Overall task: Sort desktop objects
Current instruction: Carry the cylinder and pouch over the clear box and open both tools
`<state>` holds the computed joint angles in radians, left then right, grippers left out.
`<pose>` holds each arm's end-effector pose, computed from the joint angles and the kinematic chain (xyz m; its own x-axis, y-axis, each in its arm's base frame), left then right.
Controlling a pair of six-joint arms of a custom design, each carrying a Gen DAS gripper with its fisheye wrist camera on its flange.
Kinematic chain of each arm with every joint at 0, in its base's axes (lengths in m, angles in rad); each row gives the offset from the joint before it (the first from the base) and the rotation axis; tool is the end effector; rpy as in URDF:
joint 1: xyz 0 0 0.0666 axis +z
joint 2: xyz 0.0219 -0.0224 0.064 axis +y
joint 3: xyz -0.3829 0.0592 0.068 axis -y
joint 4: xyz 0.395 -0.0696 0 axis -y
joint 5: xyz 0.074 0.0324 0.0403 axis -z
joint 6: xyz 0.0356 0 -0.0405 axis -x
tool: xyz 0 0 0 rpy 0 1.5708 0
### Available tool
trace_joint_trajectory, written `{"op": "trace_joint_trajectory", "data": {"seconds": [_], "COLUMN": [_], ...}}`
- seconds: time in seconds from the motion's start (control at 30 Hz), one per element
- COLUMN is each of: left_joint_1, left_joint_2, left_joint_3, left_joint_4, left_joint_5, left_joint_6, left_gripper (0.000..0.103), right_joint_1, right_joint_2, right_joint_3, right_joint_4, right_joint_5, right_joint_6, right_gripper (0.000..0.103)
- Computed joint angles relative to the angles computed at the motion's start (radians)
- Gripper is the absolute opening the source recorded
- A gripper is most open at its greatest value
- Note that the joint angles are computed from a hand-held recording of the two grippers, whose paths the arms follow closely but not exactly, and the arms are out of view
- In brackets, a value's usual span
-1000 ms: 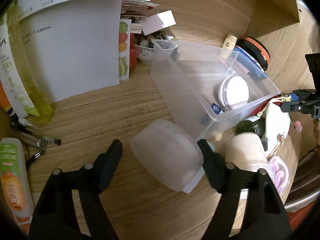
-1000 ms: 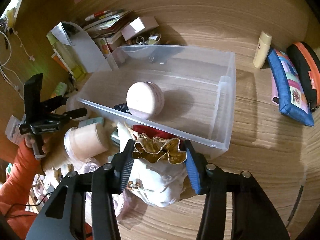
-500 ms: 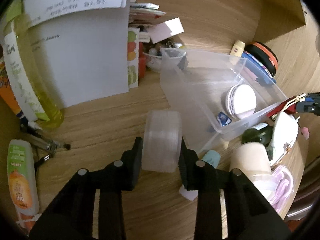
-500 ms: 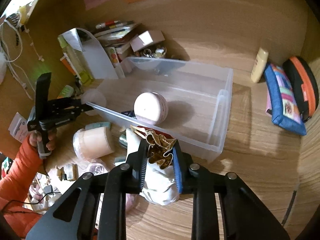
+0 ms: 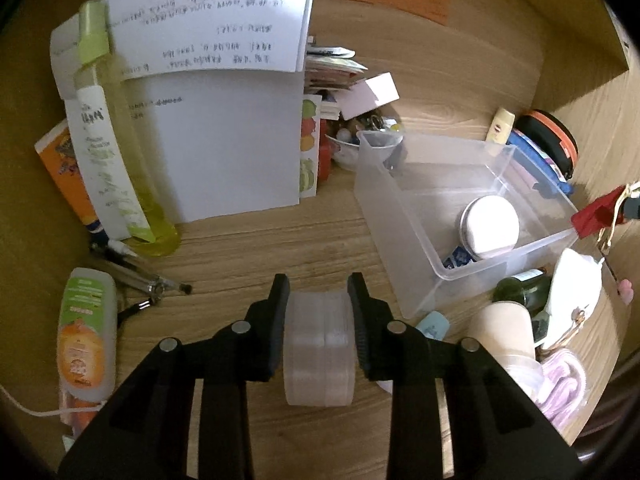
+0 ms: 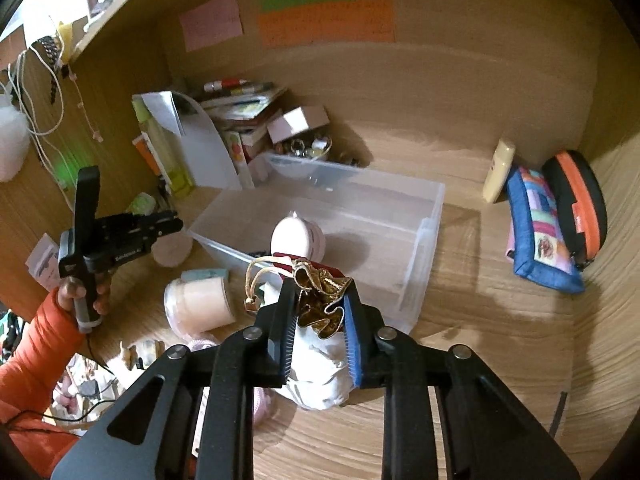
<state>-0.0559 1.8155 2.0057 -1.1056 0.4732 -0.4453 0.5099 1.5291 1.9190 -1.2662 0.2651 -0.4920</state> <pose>0.6309 -0.0520 0.4764 -0.5735 0.4161 -0.7057 0.6361 0.7690 -0.0636 0.4485 0.2397 0.5828 -0.7445 0.1060 -0.6592 0.0306 0.9917 0.1249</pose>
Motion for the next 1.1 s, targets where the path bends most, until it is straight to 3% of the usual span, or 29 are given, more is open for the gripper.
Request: {"op": "trace_joint_trajectory", "data": {"seconds": [0.3, 0.63, 1.1], "left_joint_1": [-0.003, -0.030, -0.122], "left_joint_2": [-0.065, -0.092, -0.030], "left_joint_3": [-0.042, 0.018, 0.145], "left_joint_4": [0.057, 0.063, -0.010], "left_joint_5": [-0.006, 0.023, -0.019], "left_joint_6": [0.020, 0.079, 0.098], "left_gripper": [0.029, 0.029, 0.029], "right_joint_1": [-0.006, -0.040, -0.094], "right_joint_2": [-0.007, 0.018, 0.061], "right_joint_3": [0.019, 0.053, 0.091], "right_joint_4": [0.021, 0.049, 0.066], "right_joint_5": [0.015, -0.010, -0.068], "right_joint_6": [0.006, 0.050, 0.114], "right_gripper": [0.019, 0.019, 0.019]}}
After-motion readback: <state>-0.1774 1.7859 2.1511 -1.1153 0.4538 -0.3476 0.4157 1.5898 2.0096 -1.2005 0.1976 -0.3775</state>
